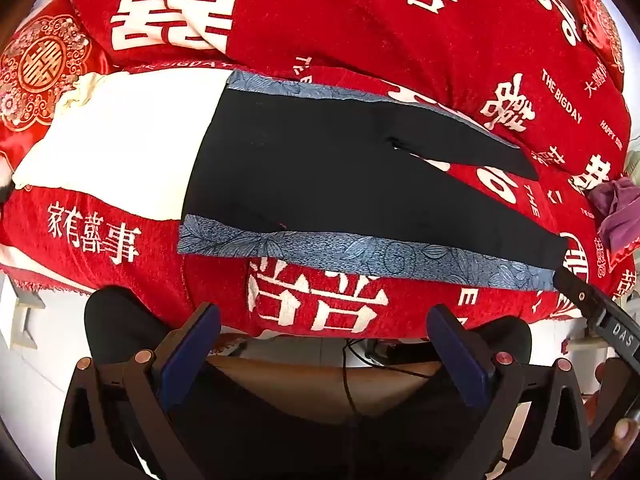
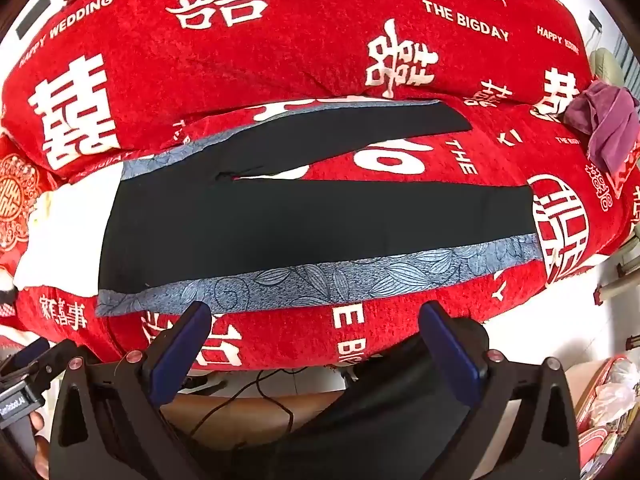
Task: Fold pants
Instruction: 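Move both grippers toward the black trousers' waistband edge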
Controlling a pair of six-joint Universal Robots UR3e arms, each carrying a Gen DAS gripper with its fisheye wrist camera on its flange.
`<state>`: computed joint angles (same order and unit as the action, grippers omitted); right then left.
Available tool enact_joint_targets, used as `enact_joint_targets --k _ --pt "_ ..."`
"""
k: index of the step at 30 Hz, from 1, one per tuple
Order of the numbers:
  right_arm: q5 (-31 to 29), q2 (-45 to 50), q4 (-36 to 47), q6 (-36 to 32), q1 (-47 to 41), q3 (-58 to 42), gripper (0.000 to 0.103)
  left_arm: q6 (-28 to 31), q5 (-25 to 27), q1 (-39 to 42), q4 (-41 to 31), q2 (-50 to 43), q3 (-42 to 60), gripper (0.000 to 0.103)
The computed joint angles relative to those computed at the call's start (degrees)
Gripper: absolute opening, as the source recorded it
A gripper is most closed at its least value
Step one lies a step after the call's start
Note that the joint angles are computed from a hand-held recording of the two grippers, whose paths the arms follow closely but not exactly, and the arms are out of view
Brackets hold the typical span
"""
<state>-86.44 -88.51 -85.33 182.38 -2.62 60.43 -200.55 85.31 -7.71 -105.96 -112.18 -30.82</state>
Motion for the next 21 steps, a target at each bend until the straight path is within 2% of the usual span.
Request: enact_joint_targets --k 12,19,21 --pt "-0.7 1.05 -3.72 -0.53 8.49 1.96 0.103 -1.5 -0.43 6.05 4.01 5.56 -9.63 0.103" --pt "-1.06 0.96 -4.26 -0.63 10.21 2.08 0.103 -1.14 -0.23 5.17 7.93 7.15 -13.69 0.103" --pt "-0.88 0.94 -4.85 -0.51 10.1 2.55 0.103 -1.17 -0.52 4.72 7.08 6.15 -12.44 0.103"
